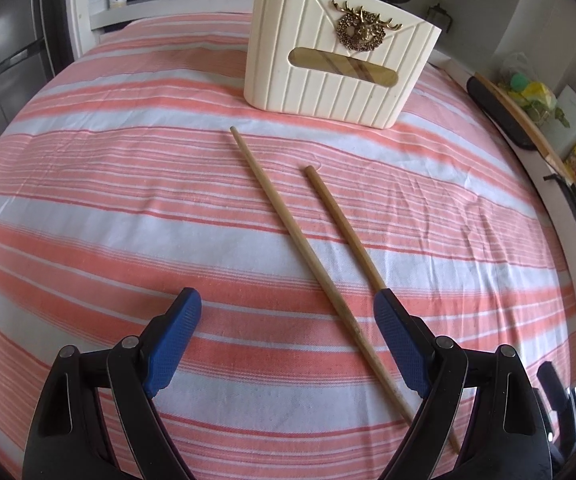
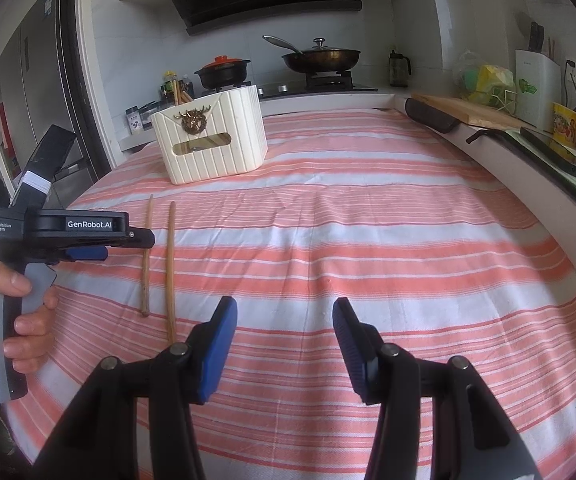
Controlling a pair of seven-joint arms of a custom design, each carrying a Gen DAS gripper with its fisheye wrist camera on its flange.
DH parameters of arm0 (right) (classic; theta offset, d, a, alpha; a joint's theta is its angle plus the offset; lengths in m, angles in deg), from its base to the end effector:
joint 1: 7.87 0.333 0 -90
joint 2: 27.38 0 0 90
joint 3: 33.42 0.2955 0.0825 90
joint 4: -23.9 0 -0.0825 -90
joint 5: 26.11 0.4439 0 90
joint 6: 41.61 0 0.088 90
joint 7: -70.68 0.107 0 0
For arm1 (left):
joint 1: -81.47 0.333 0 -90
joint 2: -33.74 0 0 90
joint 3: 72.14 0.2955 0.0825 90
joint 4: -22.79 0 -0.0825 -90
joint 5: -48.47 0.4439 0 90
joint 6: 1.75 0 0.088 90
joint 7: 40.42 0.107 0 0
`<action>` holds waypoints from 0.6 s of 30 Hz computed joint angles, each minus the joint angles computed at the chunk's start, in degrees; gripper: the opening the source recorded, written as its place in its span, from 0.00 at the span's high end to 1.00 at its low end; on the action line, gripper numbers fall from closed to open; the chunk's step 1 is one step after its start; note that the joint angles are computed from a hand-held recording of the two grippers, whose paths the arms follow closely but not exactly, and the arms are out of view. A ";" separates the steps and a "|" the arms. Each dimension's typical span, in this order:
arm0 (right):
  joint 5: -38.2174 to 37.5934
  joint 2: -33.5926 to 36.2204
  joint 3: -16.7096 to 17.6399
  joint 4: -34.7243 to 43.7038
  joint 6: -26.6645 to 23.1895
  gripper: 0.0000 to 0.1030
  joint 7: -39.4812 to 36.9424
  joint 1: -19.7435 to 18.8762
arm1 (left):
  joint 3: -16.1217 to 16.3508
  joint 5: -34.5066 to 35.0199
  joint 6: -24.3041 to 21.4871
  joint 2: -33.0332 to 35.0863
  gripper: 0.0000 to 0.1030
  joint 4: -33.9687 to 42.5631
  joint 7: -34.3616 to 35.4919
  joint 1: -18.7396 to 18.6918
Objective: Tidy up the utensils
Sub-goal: 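Withdraw both open tools and lower them toward the last two chopsticks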
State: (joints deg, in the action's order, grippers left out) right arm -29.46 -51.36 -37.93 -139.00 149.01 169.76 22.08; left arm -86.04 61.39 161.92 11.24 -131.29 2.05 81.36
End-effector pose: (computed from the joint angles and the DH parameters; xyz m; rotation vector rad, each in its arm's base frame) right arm 0.4005 0.1998 0.3584 -1.8681 1.3214 -0.4971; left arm 0.4652 -0.1218 0.3536 -2.2563 1.5320 -0.6540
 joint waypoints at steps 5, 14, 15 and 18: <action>-0.03 0.02 -0.22 0.10 -0.30 0.51 0.16 0.20 | 3.56 -4.39 2.47 -2.34 0.14 -2.59 2.51 -1.75; -0.73 0.14 -4.68 0.23 -0.37 0.51 0.71 3.77 | 3.06 -8.01 3.61 -2.35 0.14 -3.13 3.17 0.62; -0.86 0.13 -5.68 0.26 -0.43 0.51 0.64 4.60 | 2.58 -7.73 3.75 -1.90 0.14 -2.75 2.93 0.98; -1.00 0.07 -7.47 0.32 -0.58 0.51 0.38 6.10 | 0.76 -5.98 3.48 -0.08 0.14 -1.05 1.43 2.46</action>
